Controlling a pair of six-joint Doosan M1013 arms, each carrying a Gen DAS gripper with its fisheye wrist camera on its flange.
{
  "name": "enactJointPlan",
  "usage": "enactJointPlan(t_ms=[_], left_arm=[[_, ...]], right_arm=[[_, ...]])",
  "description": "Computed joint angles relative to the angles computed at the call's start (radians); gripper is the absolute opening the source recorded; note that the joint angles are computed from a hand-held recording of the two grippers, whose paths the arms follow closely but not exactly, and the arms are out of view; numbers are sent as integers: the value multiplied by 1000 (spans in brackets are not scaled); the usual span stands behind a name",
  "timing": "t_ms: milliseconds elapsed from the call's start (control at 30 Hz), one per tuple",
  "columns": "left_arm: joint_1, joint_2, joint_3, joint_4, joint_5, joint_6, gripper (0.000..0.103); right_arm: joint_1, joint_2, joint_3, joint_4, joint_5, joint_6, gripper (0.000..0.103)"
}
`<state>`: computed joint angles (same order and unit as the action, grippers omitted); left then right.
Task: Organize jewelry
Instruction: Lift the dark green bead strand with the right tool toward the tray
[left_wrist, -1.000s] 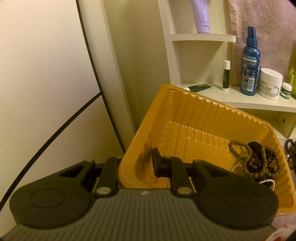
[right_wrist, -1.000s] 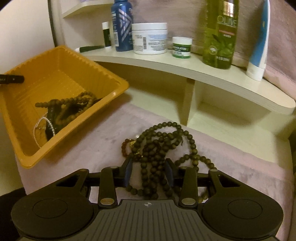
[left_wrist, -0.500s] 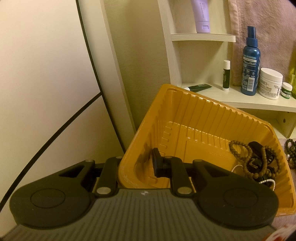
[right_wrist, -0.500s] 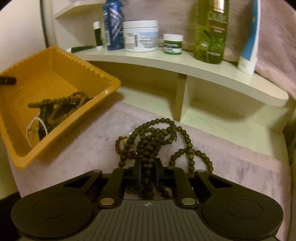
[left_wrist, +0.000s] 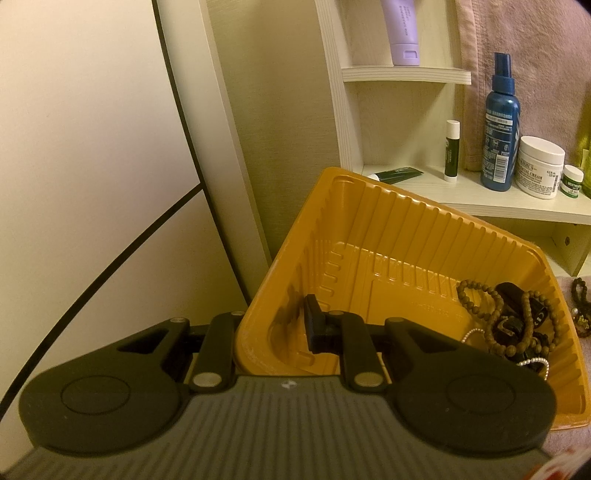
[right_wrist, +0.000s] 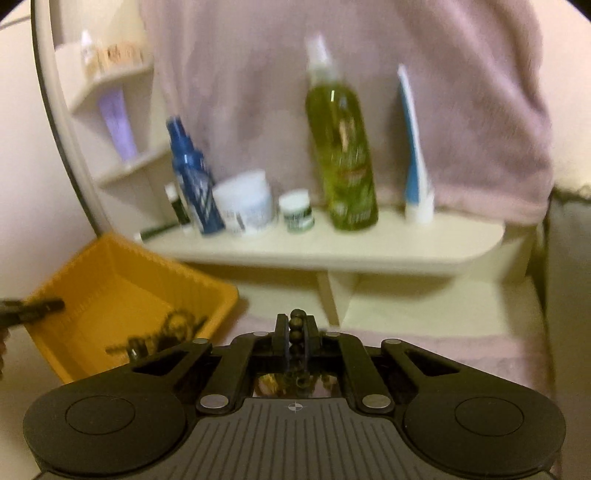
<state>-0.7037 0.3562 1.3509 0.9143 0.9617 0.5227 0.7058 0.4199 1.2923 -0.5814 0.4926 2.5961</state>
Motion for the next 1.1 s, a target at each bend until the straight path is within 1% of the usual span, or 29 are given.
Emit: enactJointPlan(t_ms=[400, 567, 667, 833, 933, 1100], left_arm=[[0, 0, 0, -1, 0, 0, 17], [0, 0, -2, -4, 1, 2, 17], [1, 0, -3, -6, 0, 4, 17], [2, 0, -5, -8, -1, 4, 17], [3, 0, -5, -10, -5, 4, 17], [3, 0, -4, -10, -6, 2, 17]], right_arm=[[22, -68, -19, -245, 22, 174, 7], [30, -83, -30, -300, 21, 199, 7], [33, -84, -46, -292, 26, 179, 7], [36, -76, -88, -212, 30, 82, 7], [40, -70, -109, -173, 13, 33, 7], [41, -43, -157, -54, -63, -88, 7]])
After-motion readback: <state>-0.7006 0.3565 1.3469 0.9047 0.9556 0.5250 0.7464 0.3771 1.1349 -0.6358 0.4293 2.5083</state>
